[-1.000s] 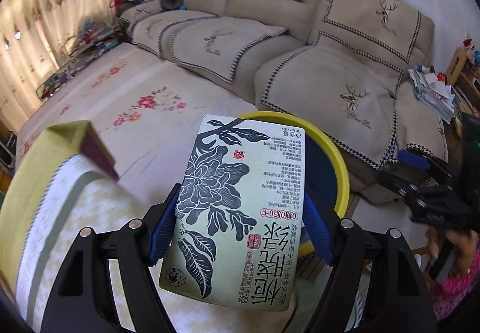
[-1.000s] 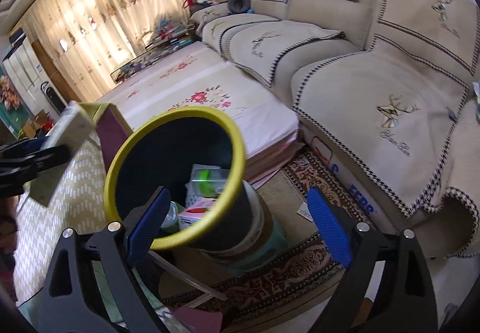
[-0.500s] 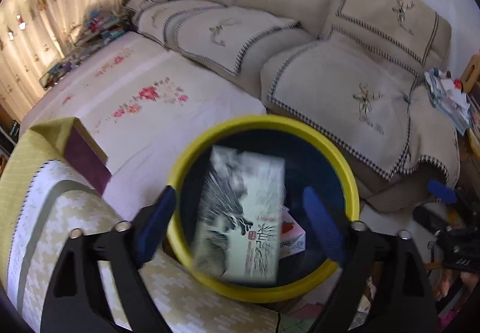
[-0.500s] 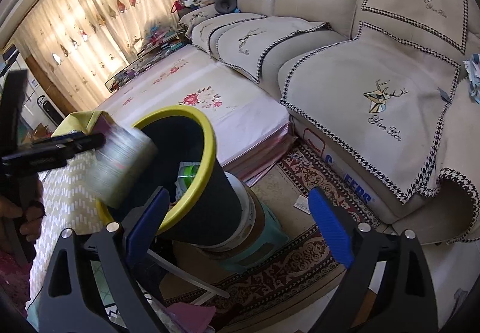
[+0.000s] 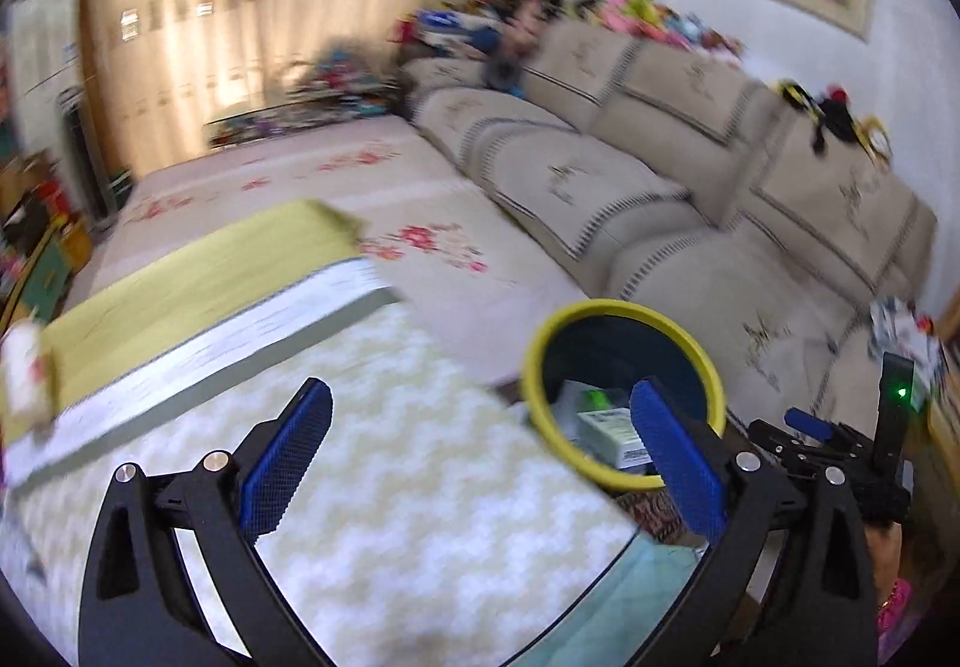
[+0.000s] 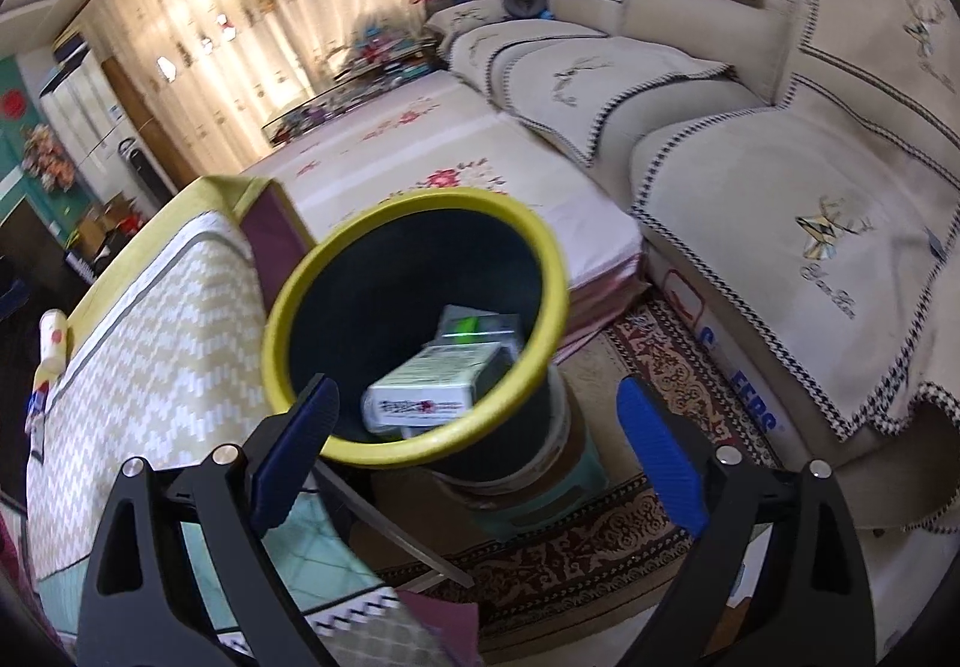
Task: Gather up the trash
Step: 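Carry the white printed box over the bin and release it, then reach the right tool to the white paper cup and grasp it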
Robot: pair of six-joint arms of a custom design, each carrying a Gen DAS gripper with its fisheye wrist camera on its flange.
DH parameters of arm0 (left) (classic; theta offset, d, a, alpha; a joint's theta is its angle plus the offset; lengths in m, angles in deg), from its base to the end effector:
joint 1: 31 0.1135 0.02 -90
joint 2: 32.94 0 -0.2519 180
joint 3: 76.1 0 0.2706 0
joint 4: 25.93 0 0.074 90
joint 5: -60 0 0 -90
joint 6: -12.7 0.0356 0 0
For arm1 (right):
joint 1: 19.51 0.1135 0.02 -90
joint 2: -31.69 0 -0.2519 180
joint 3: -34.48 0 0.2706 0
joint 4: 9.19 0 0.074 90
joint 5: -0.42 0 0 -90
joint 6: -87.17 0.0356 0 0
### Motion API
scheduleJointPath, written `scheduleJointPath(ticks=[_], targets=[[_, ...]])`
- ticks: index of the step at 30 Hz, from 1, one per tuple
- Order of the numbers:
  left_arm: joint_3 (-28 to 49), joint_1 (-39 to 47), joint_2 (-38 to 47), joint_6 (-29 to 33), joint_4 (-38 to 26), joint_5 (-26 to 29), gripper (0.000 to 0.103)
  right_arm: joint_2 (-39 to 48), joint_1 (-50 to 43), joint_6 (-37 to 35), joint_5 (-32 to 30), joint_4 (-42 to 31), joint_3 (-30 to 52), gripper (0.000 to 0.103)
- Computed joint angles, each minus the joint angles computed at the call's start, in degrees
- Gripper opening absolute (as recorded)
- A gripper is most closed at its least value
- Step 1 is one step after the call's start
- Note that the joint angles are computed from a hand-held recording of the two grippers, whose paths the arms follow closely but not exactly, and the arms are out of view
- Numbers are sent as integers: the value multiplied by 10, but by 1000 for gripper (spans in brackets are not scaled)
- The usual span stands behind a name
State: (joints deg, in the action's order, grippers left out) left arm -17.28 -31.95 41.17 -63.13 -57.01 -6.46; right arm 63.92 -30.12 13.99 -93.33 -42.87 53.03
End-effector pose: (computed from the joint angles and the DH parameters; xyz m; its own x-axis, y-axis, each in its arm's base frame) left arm 0.2854 -0.0190 0.2072 -0.6305 0.2349 -0.7398 0.4591 0.8814 -0.1114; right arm 0.1420 -0.0242 0.1033 -0.6516 0.4158 -0.6345 0.3434 0.9075 0.2421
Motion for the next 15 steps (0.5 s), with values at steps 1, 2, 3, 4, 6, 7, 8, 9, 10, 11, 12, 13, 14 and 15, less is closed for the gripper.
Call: scheduleJointPath(ticks=[1,2,3,4,6,7,8,9,10,11,12,13,14,15], targets=[[-14,29,-20,7,-1,6,98,7,22,8,13,4,4,89],[-30,59,-40,15,0,8,98,14,46,19,27,6,9,89],[-39,87,-52,26,-1,14,98,24,73,29,41,9,15,89],[-50,113,-64,34,-1,20,98,32,94,38,52,13,20,89],[-66,176,-80,58,-9,45,98,58,147,60,82,24,34,89],[-70,204,-83,68,-15,57,98,71,171,69,95,29,40,89],[-76,246,-85,84,-22,76,98,86,192,77,105,36,47,89],[-79,270,-82,93,-22,87,98,108,221,88,121,45,58,89],[-82,298,-79,104,-25,99,98,132,251,98,136,54,70,89],[-84,325,-75,115,-27,111,98,156,276,107,148,63,82,89],[-87,365,-67,132,-30,130,98,181,301,115,159,72,96,89],[-84,393,-56,144,-32,142,98,200,321,123,169,77,106,89],[-85,418,-50,154,-32,152,98,239,360,136,186,88,130,89],[-82,456,-34,171,-31,167,98,267,383,143,194,96,147,89]])
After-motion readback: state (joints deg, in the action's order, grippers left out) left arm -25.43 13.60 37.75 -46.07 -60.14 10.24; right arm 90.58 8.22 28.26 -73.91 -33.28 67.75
